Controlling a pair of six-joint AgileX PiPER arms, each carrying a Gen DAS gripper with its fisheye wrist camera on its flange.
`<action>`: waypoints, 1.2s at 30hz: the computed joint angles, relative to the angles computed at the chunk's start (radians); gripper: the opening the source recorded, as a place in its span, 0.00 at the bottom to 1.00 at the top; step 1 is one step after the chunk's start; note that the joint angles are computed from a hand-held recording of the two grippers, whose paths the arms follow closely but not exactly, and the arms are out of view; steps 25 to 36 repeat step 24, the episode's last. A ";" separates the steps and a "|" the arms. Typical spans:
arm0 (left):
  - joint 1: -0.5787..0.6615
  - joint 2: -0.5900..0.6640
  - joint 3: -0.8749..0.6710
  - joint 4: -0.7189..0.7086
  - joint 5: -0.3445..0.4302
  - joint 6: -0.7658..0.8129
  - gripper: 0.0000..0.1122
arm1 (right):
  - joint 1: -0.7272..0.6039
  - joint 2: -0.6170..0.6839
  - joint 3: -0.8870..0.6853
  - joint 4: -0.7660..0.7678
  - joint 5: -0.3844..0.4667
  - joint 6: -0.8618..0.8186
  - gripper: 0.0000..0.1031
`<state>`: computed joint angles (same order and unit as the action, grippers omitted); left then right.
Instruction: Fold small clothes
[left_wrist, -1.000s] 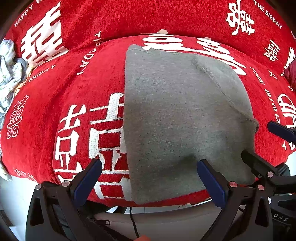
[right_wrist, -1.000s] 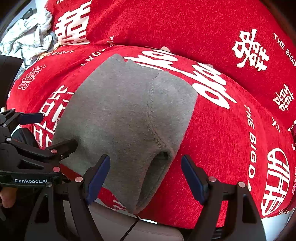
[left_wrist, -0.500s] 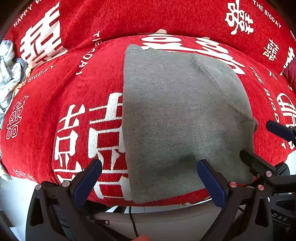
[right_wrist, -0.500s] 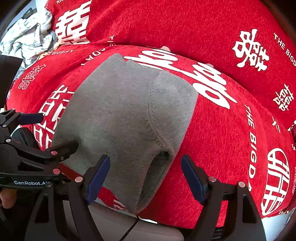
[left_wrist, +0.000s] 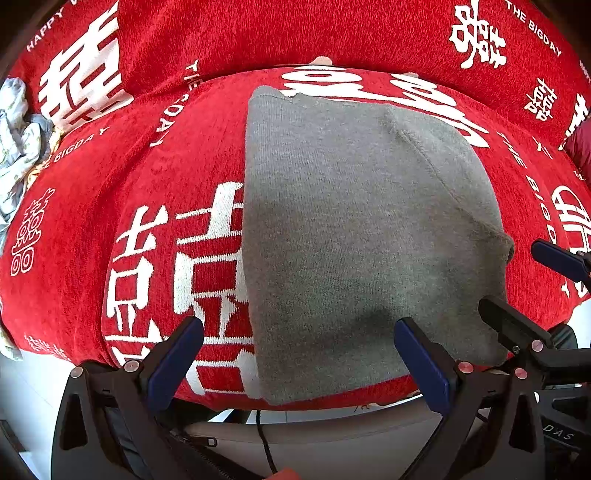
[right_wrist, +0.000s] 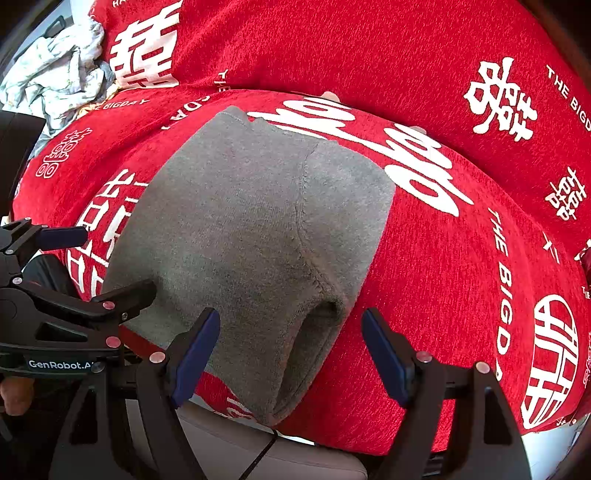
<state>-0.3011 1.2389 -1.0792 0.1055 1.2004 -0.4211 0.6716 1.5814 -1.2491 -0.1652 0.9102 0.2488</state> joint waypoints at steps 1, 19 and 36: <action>0.001 0.000 0.000 0.000 0.000 0.001 0.92 | 0.001 0.000 0.000 0.000 0.000 0.001 0.79; 0.028 -0.010 0.016 -0.025 -0.007 0.035 0.92 | 0.003 0.001 -0.001 -0.002 0.002 0.005 0.79; 0.029 -0.010 0.018 -0.027 -0.006 0.038 0.92 | 0.005 -0.003 0.015 -0.003 -0.006 0.008 0.79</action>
